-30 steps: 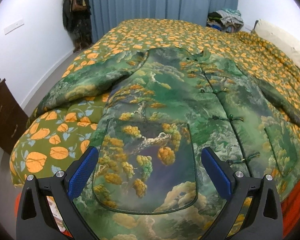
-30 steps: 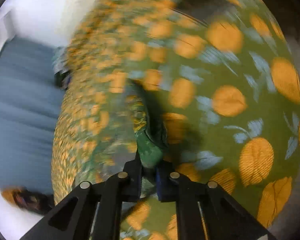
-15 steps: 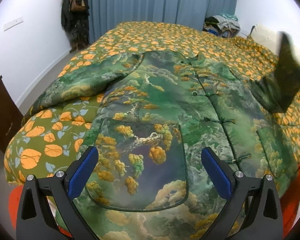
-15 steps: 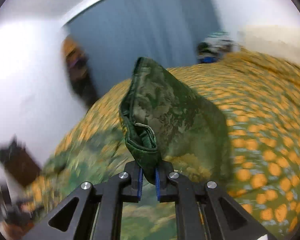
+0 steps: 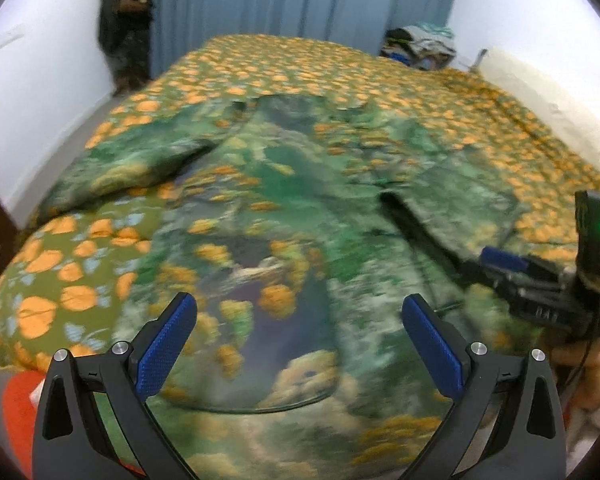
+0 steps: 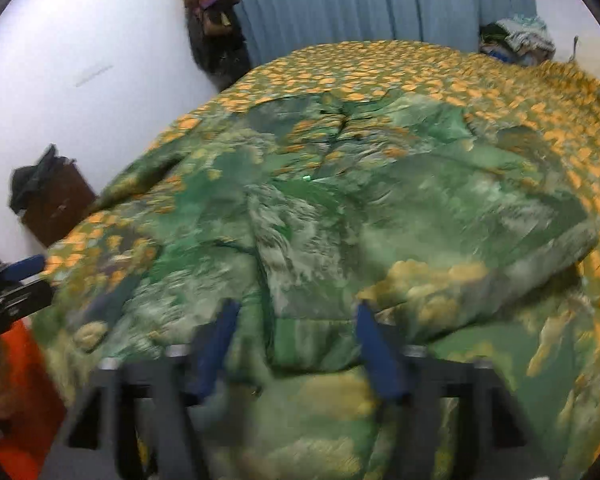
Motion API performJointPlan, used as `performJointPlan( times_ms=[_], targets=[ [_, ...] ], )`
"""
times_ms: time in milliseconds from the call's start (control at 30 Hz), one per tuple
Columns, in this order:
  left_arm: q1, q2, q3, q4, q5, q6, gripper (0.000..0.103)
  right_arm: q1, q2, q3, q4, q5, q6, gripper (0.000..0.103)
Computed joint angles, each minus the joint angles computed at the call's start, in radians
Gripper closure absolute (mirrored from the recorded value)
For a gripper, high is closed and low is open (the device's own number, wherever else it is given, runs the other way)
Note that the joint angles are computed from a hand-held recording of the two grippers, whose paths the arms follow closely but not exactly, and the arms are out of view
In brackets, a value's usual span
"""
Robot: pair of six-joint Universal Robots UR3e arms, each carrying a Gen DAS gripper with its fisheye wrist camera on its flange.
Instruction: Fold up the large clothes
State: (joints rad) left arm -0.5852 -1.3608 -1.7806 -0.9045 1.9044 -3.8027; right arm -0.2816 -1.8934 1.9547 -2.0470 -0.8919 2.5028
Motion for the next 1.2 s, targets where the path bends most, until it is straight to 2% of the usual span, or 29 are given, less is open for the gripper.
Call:
performJointPlan(
  times_ms=[67, 133, 167, 233, 267, 333, 400, 433, 500, 533, 633, 700, 800, 1000, 1100, 1200],
  targets=[
    [0.057, -0.006, 0.021, 0.028, -0.125, 0.044, 0.001, -0.082, -0.092, -0.001, 0.139, 0.047, -0.093, 0.036],
    [0.145, -0.039, 0.059, 0.043, -0.338, 0.087, 0.001, -0.172, -0.189, 0.012, 0.259, 0.091, -0.173, 0.035],
    [0.177, -0.065, 0.078, 0.053, -0.425, 0.093, 0.001, -0.247, -0.246, 0.005, 0.372, 0.119, -0.248, 0.035],
    [0.236, -0.17, 0.127, 0.111, -0.621, 0.091, 0.002, -0.341, -0.308, -0.009, 0.52, 0.154, -0.342, 0.035],
    [0.244, -0.219, 0.155, 0.124, -0.664, 0.083, 0.003, -0.401, -0.341, -0.022, 0.622, 0.173, -0.413, 0.035],
    [0.238, -0.377, 0.288, 0.101, -0.711, 0.079, 0.016, -0.467, -0.373, -0.04, 0.737, 0.19, -0.489, 0.035],
    [0.228, -0.513, 0.42, 0.03, -0.723, 0.069, 0.03, -0.505, -0.386, -0.054, 0.809, 0.208, -0.536, 0.035],
    [0.224, -0.571, 0.478, -0.006, -0.719, 0.053, 0.032, -0.512, -0.388, -0.058, 0.823, 0.212, -0.549, 0.035],
    [0.213, -0.639, 0.545, -0.043, -0.695, 0.026, 0.043, -0.522, -0.401, -0.059, 0.842, 0.224, -0.575, 0.035],
    [0.204, -0.659, 0.566, -0.055, -0.676, 0.014, 0.047, -0.537, -0.408, -0.064, 0.876, 0.231, -0.611, 0.035],
    [0.182, -0.679, 0.594, -0.07, -0.626, -0.022, 0.068, -0.58, -0.424, -0.07, 0.949, 0.236, -0.688, 0.035],
    [0.17, -0.682, 0.617, -0.092, -0.602, -0.027, 0.079, -0.576, -0.415, -0.064, 0.935, 0.231, -0.678, 0.035],
    [0.15, -0.697, 0.699, -0.164, -0.562, -0.012, 0.08, -0.55, -0.396, -0.05, 0.877, 0.228, -0.635, 0.035],
    [0.138, -0.73, 0.834, -0.281, -0.509, 0.021, 0.081, -0.559, -0.41, -0.053, 0.902, 0.247, -0.67, 0.035],
    [0.166, -0.684, 0.757, -0.266, -0.524, 0.039, 0.083, -0.572, -0.413, -0.062, 0.938, 0.251, -0.707, 0.035],
    [0.167, -0.681, 0.76, -0.265, -0.523, 0.033, 0.085, -0.569, -0.41, -0.062, 0.932, 0.25, -0.713, 0.035]
  ],
)
